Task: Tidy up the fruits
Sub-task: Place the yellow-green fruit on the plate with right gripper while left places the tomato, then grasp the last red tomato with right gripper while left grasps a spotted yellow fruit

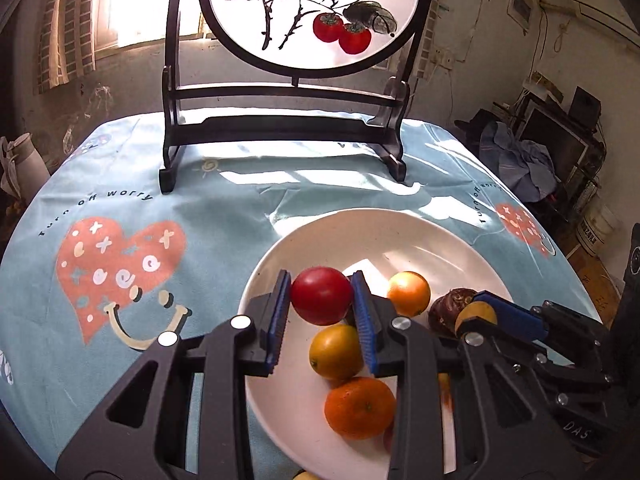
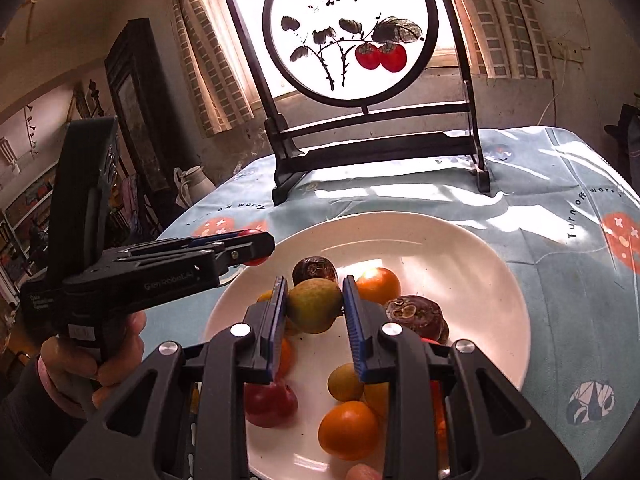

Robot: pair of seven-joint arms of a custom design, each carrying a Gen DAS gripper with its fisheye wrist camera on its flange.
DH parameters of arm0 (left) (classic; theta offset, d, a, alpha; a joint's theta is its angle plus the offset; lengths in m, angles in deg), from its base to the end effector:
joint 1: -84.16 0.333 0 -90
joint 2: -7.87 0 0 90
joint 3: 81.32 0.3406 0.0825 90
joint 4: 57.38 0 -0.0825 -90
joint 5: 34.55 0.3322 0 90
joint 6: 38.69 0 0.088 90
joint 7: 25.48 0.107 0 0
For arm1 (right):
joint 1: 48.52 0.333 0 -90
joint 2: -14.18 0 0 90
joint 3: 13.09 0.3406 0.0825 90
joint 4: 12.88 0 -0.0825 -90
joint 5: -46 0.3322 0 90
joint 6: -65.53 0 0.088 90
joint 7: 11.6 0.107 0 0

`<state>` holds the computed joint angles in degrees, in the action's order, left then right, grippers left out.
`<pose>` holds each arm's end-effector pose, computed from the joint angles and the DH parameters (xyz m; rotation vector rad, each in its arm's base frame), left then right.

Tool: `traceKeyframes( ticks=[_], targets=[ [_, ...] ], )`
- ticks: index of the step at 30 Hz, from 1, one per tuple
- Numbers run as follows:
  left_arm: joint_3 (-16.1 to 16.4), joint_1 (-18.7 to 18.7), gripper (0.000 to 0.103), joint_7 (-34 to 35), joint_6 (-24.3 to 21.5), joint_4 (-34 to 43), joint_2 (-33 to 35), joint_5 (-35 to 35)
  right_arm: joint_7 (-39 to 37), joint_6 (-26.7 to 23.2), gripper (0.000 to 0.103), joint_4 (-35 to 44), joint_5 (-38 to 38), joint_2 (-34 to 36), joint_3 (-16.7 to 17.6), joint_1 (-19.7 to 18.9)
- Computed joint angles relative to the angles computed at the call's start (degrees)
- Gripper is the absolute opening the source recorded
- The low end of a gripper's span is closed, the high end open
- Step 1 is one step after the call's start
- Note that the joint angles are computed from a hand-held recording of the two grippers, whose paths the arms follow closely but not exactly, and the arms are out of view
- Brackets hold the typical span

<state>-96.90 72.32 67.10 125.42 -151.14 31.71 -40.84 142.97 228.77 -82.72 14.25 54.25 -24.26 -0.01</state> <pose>0.6235 -0.2756 0.5278 -1.4950 2.1628 -1.0906 0.5483 0.5241 0.5064 -1.5944 1.4571 -0.4624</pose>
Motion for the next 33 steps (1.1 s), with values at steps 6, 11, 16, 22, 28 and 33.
traceKeyframes(
  ticks=[6,11,16,22,28,33],
  targets=[
    [0.9,-0.6,0.033,-1.1,-2.0,2.1,2.0,0.9,-6.7,-3.0,0.033,5.8,3.5,3.6,3.1,-2.1],
    [3.2,-1.8,0.065,-5.3,2.6,-1.9,-1.3,3.3,-6.9,-1.5,0.035,3.5,4.2,1.8,2.2,-1.2],
    [8.4,-4.9,0.088,-13.0,8.6,-11.3,-8.7,9.9,-0.5,1.5,0.035,-3.9,-0.9,-3.7,-2.6,3.2],
    [-1.1,3.0,0.096,-3.6,11.0,-24.4,-16.8,-0.6,9.7,0.1,0.036,-11.7,-11.3,-8.9,-5.6,8.3],
    [5.6,-1.6,0.097,-16.6,13.3,-33.3,-21.1,11.9,15.3,-2.2,0.036,-17.2,-17.3,-12.5,-2.2,9.0],
    [4.7,0.0,0.097,-17.8,11.9,-35.7,-22.8,11.0,11.7,-10.3,0.064,-18.2,-14.8,-13.3,4.4,6.5]
  ],
)
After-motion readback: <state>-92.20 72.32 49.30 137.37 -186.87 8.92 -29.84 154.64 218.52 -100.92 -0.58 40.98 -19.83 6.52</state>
